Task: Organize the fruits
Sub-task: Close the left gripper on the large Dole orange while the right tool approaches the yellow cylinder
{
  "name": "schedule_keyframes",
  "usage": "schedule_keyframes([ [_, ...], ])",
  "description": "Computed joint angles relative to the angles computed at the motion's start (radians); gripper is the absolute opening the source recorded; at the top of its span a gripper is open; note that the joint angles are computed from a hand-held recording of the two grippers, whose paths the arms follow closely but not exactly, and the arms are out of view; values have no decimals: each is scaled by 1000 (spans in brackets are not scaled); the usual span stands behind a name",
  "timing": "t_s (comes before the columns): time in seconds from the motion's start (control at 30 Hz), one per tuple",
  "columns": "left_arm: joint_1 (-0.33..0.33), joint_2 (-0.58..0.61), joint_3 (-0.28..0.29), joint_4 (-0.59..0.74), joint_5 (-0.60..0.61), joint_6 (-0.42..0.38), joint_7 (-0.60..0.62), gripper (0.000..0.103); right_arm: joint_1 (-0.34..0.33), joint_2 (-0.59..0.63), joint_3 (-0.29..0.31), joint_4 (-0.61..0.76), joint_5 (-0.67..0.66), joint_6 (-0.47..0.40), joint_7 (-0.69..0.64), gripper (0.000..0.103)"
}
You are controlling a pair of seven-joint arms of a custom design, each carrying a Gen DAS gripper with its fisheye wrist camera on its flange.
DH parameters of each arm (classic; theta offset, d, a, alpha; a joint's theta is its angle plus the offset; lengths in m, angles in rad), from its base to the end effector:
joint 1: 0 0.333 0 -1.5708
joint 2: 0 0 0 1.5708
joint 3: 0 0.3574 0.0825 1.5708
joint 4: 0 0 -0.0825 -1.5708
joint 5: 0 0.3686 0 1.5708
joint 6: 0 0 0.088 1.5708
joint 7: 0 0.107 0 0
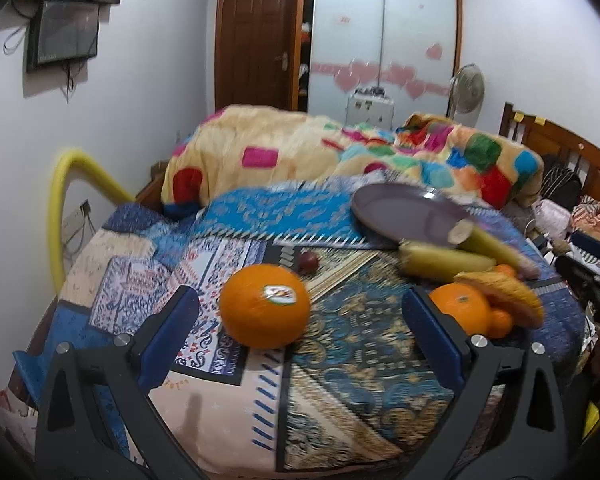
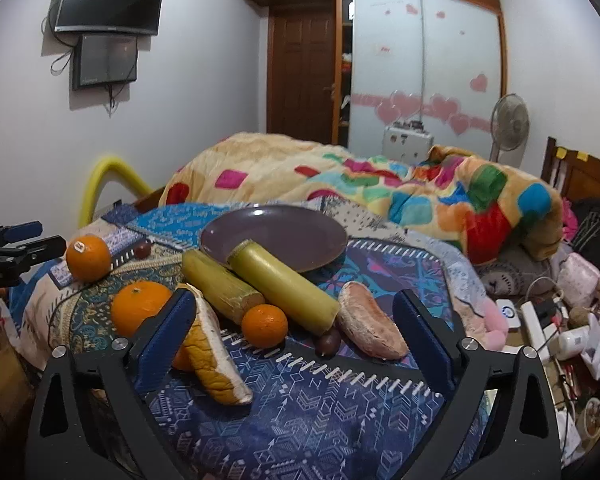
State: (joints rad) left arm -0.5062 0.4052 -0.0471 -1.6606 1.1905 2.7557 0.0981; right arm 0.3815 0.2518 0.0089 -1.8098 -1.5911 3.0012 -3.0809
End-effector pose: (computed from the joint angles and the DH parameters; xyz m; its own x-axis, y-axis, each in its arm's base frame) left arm 0.5816 -0.3980 0.4781 -0.0827 -0.9948 0.0599 -0.5723 -0.0018 -0.8201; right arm 0.5614 0.3085 0.5007 0.2447 -0.9692 0.0278 -0.4445 -0.1376 -0.8851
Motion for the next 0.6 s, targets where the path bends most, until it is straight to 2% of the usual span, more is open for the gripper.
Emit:
schedule_keyframes([
  [0.2,48,61,-24,40,-211,2,208,96,-22,57,3,23,297,54,-336,92],
  [0.27,52,82,-21,56,-269,4,261,93,-46,78,28,30,416,63,-471,88],
  [0.3,53,89,-20,61,-296,5,285,91,-64,87,48,32,479,65,-542,84],
  [0.4,53,114,-16,87,-374,3,358,89,-166,122,174,43,710,51,-809,79],
  [0.6,23,143,19,122,-455,-16,441,87,-268,187,318,101,955,-13,-1121,74],
])
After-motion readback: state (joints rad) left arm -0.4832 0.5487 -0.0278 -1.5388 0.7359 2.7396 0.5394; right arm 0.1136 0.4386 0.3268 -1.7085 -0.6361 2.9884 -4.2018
